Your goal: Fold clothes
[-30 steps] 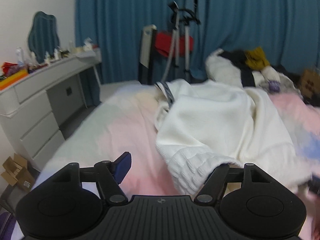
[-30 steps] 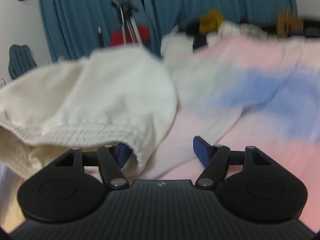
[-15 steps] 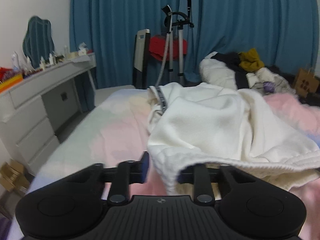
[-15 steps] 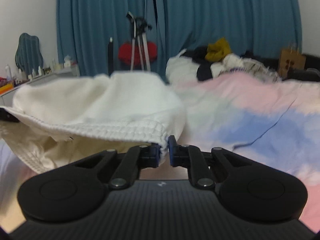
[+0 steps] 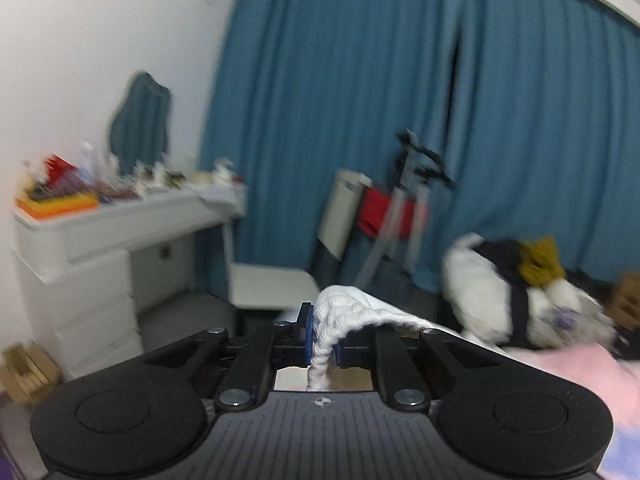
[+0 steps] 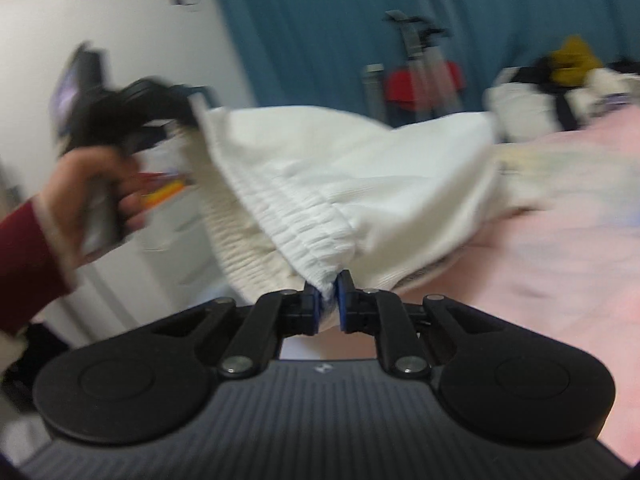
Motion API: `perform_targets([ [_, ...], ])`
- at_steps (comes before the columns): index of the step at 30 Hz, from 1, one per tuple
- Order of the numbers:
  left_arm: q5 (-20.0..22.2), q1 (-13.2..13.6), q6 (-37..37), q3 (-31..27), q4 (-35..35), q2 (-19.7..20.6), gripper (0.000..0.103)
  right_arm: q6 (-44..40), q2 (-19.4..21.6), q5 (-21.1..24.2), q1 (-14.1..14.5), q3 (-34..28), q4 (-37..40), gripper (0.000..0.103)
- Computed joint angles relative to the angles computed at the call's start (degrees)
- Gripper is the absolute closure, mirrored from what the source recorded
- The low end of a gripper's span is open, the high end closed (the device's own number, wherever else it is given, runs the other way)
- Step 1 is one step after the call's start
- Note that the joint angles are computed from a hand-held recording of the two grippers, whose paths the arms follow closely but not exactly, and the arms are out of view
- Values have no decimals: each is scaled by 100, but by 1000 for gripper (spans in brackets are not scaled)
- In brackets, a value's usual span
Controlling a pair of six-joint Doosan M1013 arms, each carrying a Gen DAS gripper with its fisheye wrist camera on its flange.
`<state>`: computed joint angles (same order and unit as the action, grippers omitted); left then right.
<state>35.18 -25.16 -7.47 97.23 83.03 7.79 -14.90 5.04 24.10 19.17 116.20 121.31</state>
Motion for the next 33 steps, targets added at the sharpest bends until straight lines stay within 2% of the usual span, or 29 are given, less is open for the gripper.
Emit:
perform_targets([
  [2, 155, 210, 201, -111, 31, 95, 92, 33, 281, 324, 145, -197, -72, 88],
  [4, 219, 437, 672, -209, -439, 276, 92, 197, 578, 530, 276, -415, -274, 86],
  [6, 125, 705, 1375, -296, -1337, 517, 92, 732, 843, 335, 388, -624, -809, 85],
  [8, 44, 870, 1620, -271, -1809, 663, 92, 1393, 1061, 200, 424, -779, -1455, 85],
  [11, -114, 1075, 1891, -206, -2317, 844, 92, 1489, 1177, 187, 395, -802, -1612, 84],
  [15, -423, 1147, 1857, -6, -2239, 767, 92, 1035, 1151, 354, 305, -741, -1475, 81],
  [17, -556, 1182, 1964, 34, -2390, 686, 88, 595, 1076, 415, 321, -634, -1185, 74],
  [18, -642, 1194, 1993, 77, -2459, 630, 77, 395, 1053, 482, 306, -599, -1087, 71],
  [19, -760, 1210, 2070, 149, -2572, 543, 61, 238, 1045, 564, 289, -578, -1024, 63],
  [21, -722, 1172, 2068, 199, -2542, 473, 47, -2, 1043, 745, 258, -538, -870, 41],
  [22, -684, 1139, 2019, 280, -2453, 394, 40, -148, 1050, 830, 254, -512, -740, 20],
  [23, -570, 1081, 1947, 348, -2412, 310, 36, -366, 1032, 896, 263, -467, -527, 11],
  [24, -436, 1014, 1875, 410, -2387, 225, 23, -593, 996, 985, 258, -411, -313, 11],
  [25, -269, 931, 1764, 475, -2349, 141, 14, -657, 961, 1083, 233, -379, -272, 10],
  [27, -153, 767, 1543, 637, -2133, -51, 11, -595, 909, 1059, 256, -391, -291, 10],
  [30, -6, 464, 1188, 879, -1730, -341, 0, -753, 794, 739, 340, -423, 19, 10],
  [33, 63, 112, 994, 1045, -1544, -602, 0, -1076, 622, 423, 322, -424, 356, 10],
])
